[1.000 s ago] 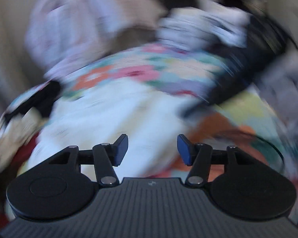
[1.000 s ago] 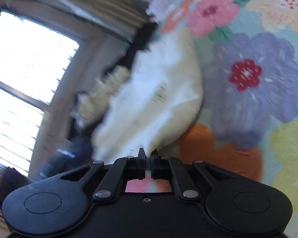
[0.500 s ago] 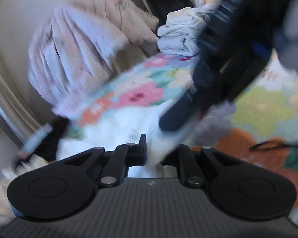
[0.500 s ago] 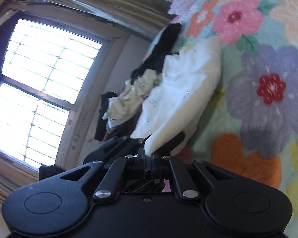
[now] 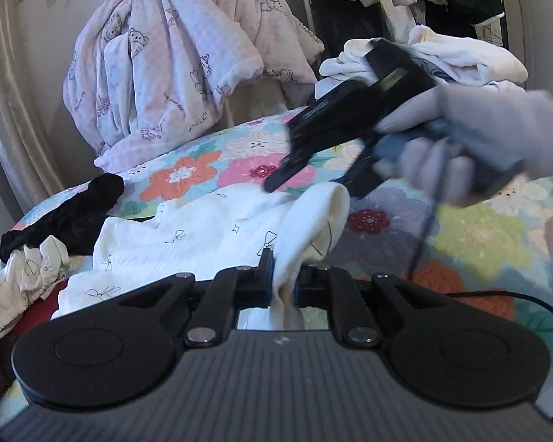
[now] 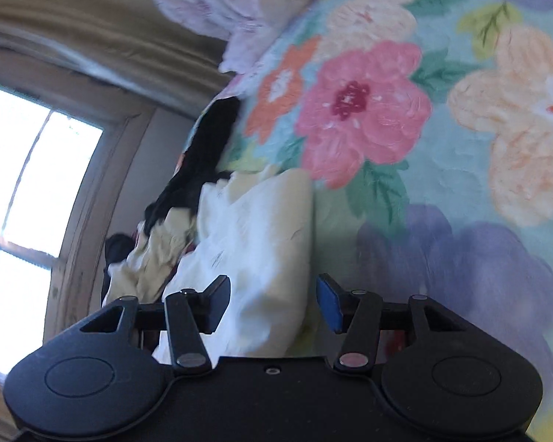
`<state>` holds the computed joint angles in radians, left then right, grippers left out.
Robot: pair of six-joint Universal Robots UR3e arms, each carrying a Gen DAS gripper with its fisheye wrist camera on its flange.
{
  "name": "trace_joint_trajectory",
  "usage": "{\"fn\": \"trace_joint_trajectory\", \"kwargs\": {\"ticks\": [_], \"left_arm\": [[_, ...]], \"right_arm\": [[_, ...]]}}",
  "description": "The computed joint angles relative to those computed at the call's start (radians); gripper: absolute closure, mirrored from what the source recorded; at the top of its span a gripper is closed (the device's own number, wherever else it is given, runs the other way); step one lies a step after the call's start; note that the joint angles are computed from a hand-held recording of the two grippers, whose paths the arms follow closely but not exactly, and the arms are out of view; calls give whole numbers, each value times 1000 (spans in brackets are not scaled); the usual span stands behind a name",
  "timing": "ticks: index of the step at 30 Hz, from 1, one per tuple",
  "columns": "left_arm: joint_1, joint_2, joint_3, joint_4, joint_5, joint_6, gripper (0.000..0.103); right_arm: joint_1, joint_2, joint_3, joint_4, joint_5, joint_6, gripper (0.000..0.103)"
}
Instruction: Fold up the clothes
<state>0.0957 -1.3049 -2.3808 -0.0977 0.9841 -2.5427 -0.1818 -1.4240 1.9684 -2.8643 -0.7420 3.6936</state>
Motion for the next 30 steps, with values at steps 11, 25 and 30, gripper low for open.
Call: {"fn": "trace_joint_trajectory", "kwargs": {"ticks": [11, 25, 30], "left_arm": [[237, 185, 21, -89, -161, -51, 94], [-257, -196, 229, -55, -24, -352, 96], [-206, -143, 205, -97, -49, -267, 93]], "right_arm": [[131, 96, -317, -83, -46, -105, 98], [-246, -508, 4, 570, -250, -660, 88], [-350, -794, 36, 870, -162, -950, 88]]}}
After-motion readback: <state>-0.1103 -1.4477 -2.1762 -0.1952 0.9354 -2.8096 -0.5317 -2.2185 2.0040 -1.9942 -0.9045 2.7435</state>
